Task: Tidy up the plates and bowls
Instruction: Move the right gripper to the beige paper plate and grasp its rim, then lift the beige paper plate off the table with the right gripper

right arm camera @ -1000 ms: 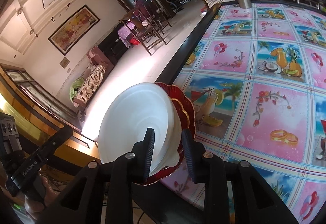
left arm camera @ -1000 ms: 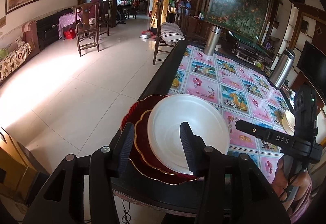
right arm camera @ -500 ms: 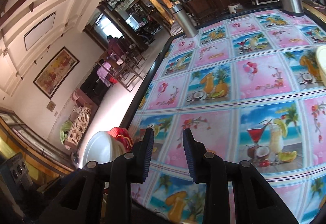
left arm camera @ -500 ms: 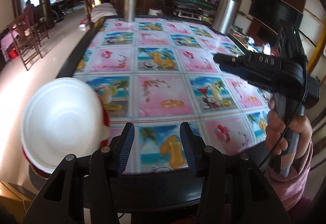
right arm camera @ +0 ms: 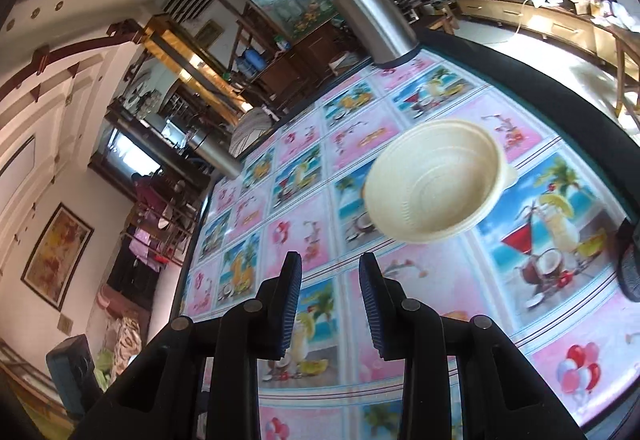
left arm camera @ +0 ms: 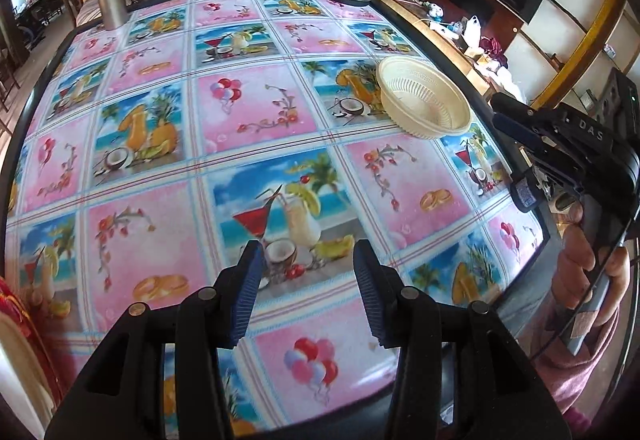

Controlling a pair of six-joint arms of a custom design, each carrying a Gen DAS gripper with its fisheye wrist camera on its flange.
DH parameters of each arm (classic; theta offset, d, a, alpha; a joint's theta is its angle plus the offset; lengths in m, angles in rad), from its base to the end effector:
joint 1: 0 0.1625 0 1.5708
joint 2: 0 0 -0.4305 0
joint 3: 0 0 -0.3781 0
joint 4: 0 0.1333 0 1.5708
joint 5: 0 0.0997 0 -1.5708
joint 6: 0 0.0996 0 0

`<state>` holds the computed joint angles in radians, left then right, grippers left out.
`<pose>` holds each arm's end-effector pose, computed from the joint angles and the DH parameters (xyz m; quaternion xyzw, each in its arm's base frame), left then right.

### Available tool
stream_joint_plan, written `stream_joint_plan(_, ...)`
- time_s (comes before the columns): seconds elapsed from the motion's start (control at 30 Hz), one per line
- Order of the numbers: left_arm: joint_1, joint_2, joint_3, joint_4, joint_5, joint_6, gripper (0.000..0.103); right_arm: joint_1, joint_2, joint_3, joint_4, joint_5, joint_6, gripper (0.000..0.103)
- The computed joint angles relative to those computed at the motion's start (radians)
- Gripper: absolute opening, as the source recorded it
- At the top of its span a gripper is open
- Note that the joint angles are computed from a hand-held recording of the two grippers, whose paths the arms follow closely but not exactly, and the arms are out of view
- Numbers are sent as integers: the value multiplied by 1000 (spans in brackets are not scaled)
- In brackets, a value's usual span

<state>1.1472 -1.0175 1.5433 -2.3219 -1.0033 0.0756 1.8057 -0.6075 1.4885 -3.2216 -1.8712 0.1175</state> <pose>-0.1047 -0.6868 0.2794 0.2051 0.9321 -0.1544 0.2553 0.2713 -0.6876 0.1177 -0.0023 -0.9181 0.3898 0.0715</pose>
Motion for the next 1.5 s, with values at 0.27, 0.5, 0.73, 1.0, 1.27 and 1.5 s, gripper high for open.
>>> stream_joint_plan(0.27,16,234,-338,187,-61,-51,45,-70,-44,-19,15,-16,33,33)
stream_joint_plan(0.5,29,400,-594,294,-125,-100,44,-115,-18,-116,85,-36,81,34)
stream_joint_plan(0.73,56,486,-718,342,-179,-148,44,-160,10,-163,144,4,114,34)
stream_joint_plan(1.0,61,523,-764,342,-235,-165,44,-178,3,-142,133,51,123,34)
stream_joint_plan(1.27,62,518,-738,305,-269,-162,44,-183,9,-148,140,68,125,34)
stream_joint_plan(1.5,66,519,-735,300,-288,-154,44,-184,12,-152,146,67,136,35)
